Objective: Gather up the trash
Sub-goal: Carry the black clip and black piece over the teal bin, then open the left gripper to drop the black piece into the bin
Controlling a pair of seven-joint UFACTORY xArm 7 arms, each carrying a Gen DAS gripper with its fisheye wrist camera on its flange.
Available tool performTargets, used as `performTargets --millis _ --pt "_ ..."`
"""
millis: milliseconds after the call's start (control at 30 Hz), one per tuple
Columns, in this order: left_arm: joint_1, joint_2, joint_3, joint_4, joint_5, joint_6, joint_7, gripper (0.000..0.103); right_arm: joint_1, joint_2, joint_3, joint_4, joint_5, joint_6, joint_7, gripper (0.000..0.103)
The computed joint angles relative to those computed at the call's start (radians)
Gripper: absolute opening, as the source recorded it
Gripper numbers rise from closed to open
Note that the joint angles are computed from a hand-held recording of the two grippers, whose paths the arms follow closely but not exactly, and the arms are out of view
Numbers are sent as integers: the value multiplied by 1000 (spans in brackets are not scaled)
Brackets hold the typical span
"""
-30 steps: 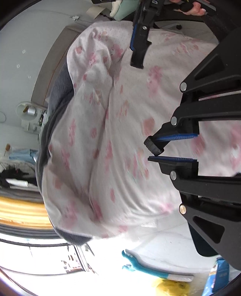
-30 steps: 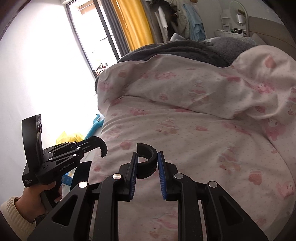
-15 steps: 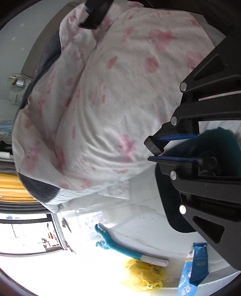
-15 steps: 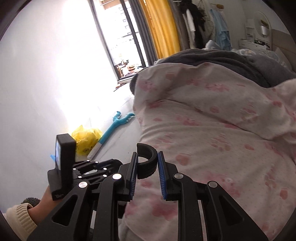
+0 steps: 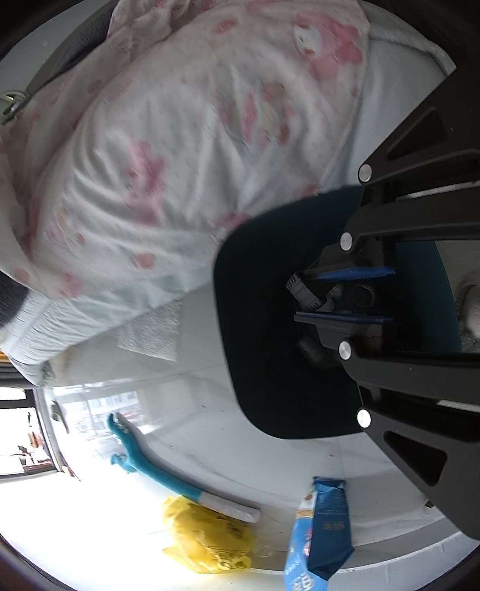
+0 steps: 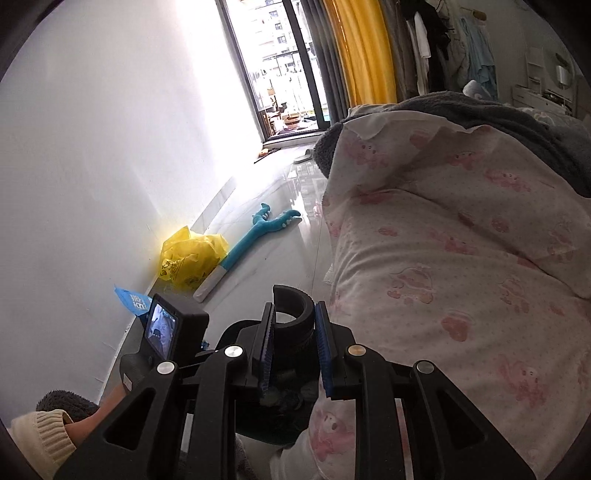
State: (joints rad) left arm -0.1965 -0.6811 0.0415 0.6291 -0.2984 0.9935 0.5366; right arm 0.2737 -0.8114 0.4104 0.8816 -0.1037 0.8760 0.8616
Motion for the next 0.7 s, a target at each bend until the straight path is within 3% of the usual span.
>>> performTargets --millis 300,367,433,600,700 --pt "89 79 11 12 94 104 -32 18 11 98 18 35 -6 -18 14 22" --pt "97 74 20 9 89 116 -22 27 19 122 19 42 -8 -16 17 22" --pt "110 55 24 -1 92 108 -18 45 26 148 23 51 -13 -12 20 22" --pt "135 63 34 10 101 122 -21 46 47 210 24 75 -26 -8 31 22" --pt "143 68 44 14 99 133 -2 53 60 247 23 90 -38 -4 35 22"
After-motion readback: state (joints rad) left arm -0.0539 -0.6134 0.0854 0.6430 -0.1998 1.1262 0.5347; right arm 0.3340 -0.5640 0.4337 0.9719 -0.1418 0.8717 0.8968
